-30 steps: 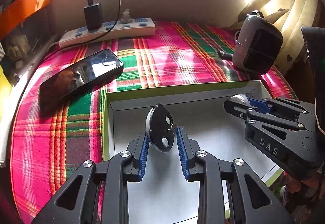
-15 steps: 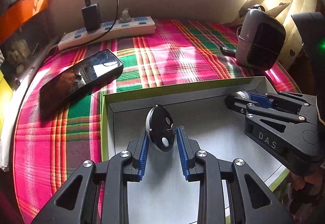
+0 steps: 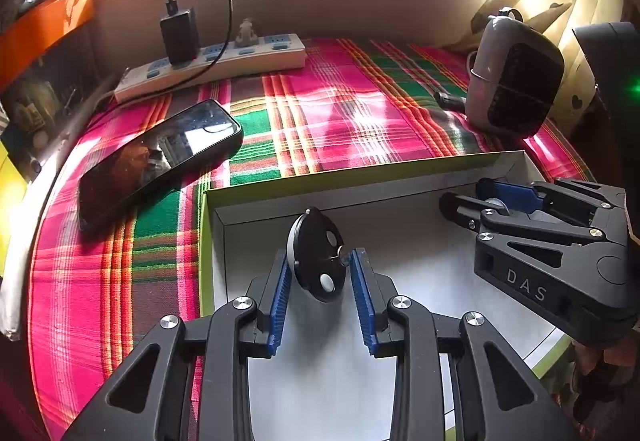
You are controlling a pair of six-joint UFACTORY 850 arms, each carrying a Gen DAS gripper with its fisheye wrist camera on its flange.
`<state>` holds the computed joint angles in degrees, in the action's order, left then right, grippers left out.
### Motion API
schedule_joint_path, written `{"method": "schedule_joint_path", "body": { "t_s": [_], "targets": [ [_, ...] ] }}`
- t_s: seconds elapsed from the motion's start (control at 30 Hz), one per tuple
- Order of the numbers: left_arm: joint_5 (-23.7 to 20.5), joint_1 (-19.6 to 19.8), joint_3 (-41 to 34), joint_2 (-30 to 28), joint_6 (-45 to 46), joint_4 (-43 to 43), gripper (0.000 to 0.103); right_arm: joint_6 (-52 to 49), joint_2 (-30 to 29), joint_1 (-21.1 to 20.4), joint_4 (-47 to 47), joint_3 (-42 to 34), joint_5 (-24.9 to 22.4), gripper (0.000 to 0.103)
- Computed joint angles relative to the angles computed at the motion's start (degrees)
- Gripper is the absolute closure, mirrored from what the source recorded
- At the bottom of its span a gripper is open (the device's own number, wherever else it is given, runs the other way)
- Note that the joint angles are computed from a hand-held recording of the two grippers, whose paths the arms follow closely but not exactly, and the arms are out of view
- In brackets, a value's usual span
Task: Organize objects
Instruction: 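Open the right tool to drop the jar in the box while the left releases the disc, then withdraw both tools from the box back toward the row of items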
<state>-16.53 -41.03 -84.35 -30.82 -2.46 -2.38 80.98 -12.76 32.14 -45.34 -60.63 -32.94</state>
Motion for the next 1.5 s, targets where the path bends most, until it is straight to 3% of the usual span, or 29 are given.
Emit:
{"method": "schedule_joint_path", "body": {
  "t_s": [0.1,0.6,0.8,0.9,1.03,1.27,1.4,1.5],
  "targets": [
    [0.3,0.1,0.1,0.1,0.3,-0.6,0.065,0.2,0.0,0.0,0.0,0.0,-0.1,0.064],
    [1.2,0.5,2.1,2.1,2.6,-3.9,0.059,4.1,1.7,0.8,-2.3,1.7,-0.3,0.054],
    [2.4,0.2,4.0,3.9,1.4,-2.6,0.059,7.5,3.5,1.7,-4.8,3.0,-0.8,0.054],
    [3.2,-0.3,5.3,4.9,-4.0,3.5,0.058,9.3,4.6,2.2,-5.7,3.8,-0.9,0.054],
    [4.2,-0.1,7.1,6.4,-0.9,-0.3,0.058,11.9,6.2,3.4,-7.6,5.1,-1.4,0.054],
    [6.1,-0.2,10.7,9.6,-3.7,1.9,0.058,15.9,8.8,5.8,-10.1,7.3,-3.7,0.054],
    [7.5,-0.8,13.2,11.6,-13.3,11.9,0.058,18.5,10.3,7.2,-11.6,8.9,-4.1,0.054],
    [7.8,-0.7,14.4,12.6,-11.0,8.9,0.058,19.7,11.0,8.2,-12.0,9.7,-5.1,0.054]
  ]
}}
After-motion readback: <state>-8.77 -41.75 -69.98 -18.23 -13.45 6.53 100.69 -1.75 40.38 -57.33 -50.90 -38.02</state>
